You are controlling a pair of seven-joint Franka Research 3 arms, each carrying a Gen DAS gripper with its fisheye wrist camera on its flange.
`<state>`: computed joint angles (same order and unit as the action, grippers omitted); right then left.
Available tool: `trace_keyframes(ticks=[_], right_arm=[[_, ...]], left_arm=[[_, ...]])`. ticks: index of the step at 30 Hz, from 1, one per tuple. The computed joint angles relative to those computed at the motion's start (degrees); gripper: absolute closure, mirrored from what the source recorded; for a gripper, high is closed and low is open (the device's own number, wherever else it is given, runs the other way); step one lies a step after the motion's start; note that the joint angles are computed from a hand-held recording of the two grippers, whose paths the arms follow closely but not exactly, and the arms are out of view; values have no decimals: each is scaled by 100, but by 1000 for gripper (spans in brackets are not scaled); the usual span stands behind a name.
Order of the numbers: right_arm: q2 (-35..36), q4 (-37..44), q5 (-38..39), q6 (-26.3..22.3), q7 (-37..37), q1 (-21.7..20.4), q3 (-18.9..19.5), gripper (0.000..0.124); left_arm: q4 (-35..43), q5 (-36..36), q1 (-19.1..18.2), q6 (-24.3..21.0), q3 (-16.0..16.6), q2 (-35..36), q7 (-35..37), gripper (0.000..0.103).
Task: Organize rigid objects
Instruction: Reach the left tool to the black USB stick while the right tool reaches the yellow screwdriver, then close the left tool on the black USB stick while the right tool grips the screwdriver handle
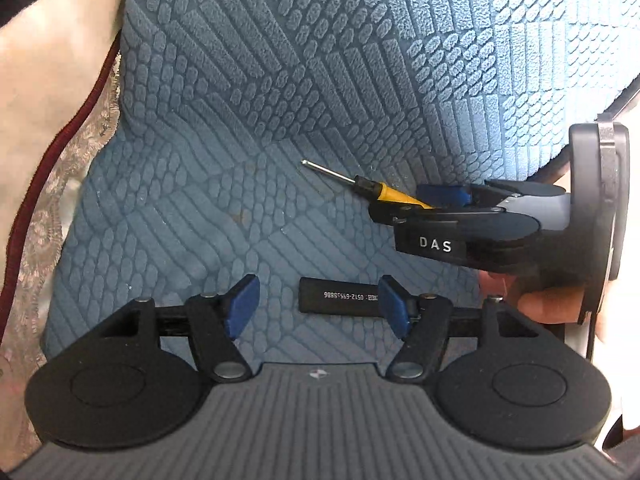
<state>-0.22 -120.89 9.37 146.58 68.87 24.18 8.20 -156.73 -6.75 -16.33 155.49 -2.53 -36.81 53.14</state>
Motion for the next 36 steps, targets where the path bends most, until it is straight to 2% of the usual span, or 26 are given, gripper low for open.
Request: trace_keyframes(ticks=[2, 4, 7, 10, 18, 20, 23, 27, 31, 36], right_arm=[[19, 66, 151, -165, 88, -19, -21, 69], [-41, 43, 60, -222, 178, -32, -29, 83], [-185, -90, 110, -213, 97, -26, -18, 91], [-385, -273, 276, -163, 131, -41, -21, 94], [-1018, -753, 827, -167, 499, -76, -74, 102], [-1079, -774, 903, -224, 517, -104, -104, 102], [-1038, -707, 1051, -361, 562, -164, -172, 102], [-1085, -714, 1279, -489, 635, -248, -235, 102], [-1214, -750, 1410, -586, 757, -306, -253, 103], [-1191, -716, 1423, -612, 711, -316, -239, 103]], left_arm=[[-5, -35, -45, 69, 44, 61, 41, 32], [-20, -49, -55, 76, 51, 55, 60, 32], [-39, -82, -86, 83, 84, 69, 112, 32], [-22, -38, -18, 99, 5, 125, 72, 23], [83, -114, -194, 265, 31, 436, 283, 23], [119, -11, -153, 350, -106, 533, 271, 18], [190, 132, -153, 405, -231, 660, 275, 16], [279, 600, 97, 466, -610, 816, -27, 12], [417, 1372, 512, 441, -1151, 976, -692, 9], [526, 2355, 793, 281, -1567, 1053, -1470, 7]])
